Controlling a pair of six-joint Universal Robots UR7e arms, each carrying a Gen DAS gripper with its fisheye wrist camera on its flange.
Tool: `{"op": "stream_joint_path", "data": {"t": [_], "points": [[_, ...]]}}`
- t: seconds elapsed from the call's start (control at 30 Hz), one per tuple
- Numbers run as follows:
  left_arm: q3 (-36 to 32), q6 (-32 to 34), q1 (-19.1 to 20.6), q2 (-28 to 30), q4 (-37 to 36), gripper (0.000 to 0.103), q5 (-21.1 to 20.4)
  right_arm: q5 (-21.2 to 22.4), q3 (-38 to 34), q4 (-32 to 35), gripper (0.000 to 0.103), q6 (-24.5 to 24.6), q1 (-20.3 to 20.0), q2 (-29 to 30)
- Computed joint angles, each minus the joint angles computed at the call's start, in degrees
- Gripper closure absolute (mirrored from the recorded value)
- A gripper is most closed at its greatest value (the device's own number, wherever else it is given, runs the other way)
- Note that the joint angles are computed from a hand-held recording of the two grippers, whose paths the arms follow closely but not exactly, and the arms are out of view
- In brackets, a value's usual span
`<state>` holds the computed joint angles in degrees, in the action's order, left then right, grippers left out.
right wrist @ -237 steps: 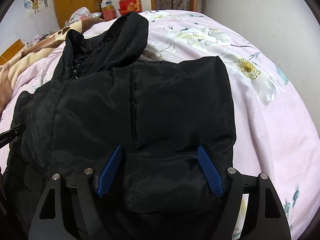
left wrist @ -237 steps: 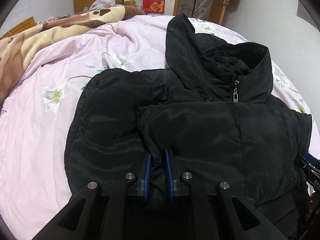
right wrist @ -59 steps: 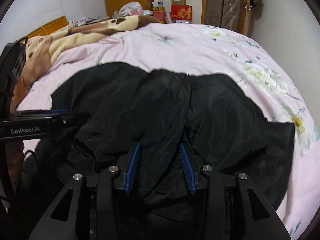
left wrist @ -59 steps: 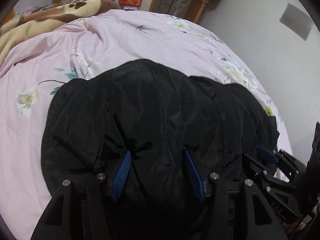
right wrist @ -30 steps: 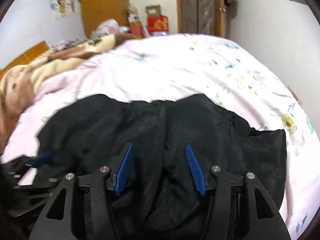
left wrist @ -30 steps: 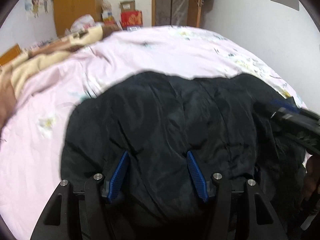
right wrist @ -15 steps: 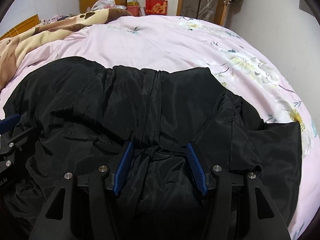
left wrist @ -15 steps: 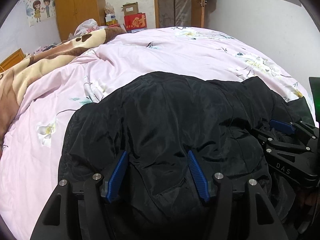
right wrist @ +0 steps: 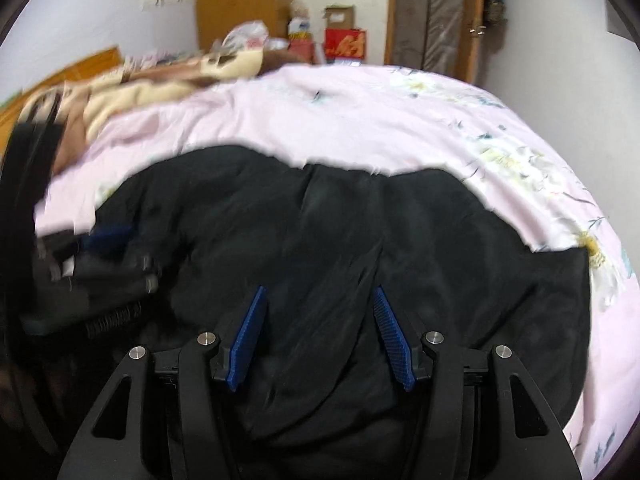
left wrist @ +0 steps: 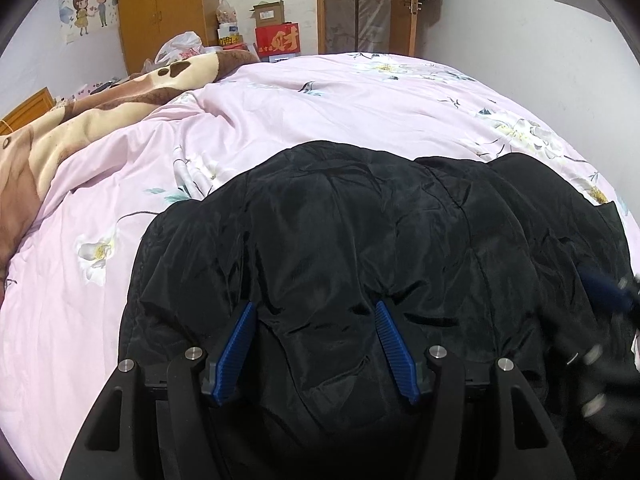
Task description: Fold large clothes
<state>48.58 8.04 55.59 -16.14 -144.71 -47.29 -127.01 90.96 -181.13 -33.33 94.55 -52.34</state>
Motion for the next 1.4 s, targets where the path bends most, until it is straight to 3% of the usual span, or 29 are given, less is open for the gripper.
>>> {"op": "stream_joint_path", "data": {"t": [0.03,0.17,0.37,0.57,0.67,0.8,0.87,1.13,1.4], "points": [[0.1,0.1,0.0,0.0,-0.1,0.041,0.0,-1.8,-0.5,0.2,0.047,-0.9,-0.1,0.9],[0.7,1.0,-0.2,0.1,-1.3,0.041,0.5,-1.8,-1.7,4.5,0.046,2.6,-1.3,1.2],[0.5,0.6,-0.2,0.2,-0.8,0.041,0.5,-3.3,-1.9,2.9,0.046,0.7,-1.3,2.3],[1.3,-1.8,-0.6,-1.2,2.5,0.041,0.7,-4.6,-2.4,2.4,0.046,0.0,-1.1,3.0],[2.7,-4.5,-0.8,-3.1,5.7,0.041,0.0,-4.7,-2.5,4.8,0.046,2.2,-0.9,2.3],[7.7,-6.7,-1.8,-6.9,5.7,0.041,1.0,-5.8,-3.4,7.9,0.046,5.9,0.1,1.5],[11.5,-6.2,-2.5,-9.5,3.8,0.041,1.3,-5.6,-2.0,5.8,0.045,7.0,1.0,0.3],[22.4,-6.8,-4.1,-19.0,2.1,0.033,2.2,-4.1,6.5,0.0,0.040,5.8,3.9,-6.7],[34.7,-11.4,-6.1,-30.2,2.7,0.033,2.6,-5.6,16.5,-1.8,0.039,10.2,7.4,-15.4]]}}
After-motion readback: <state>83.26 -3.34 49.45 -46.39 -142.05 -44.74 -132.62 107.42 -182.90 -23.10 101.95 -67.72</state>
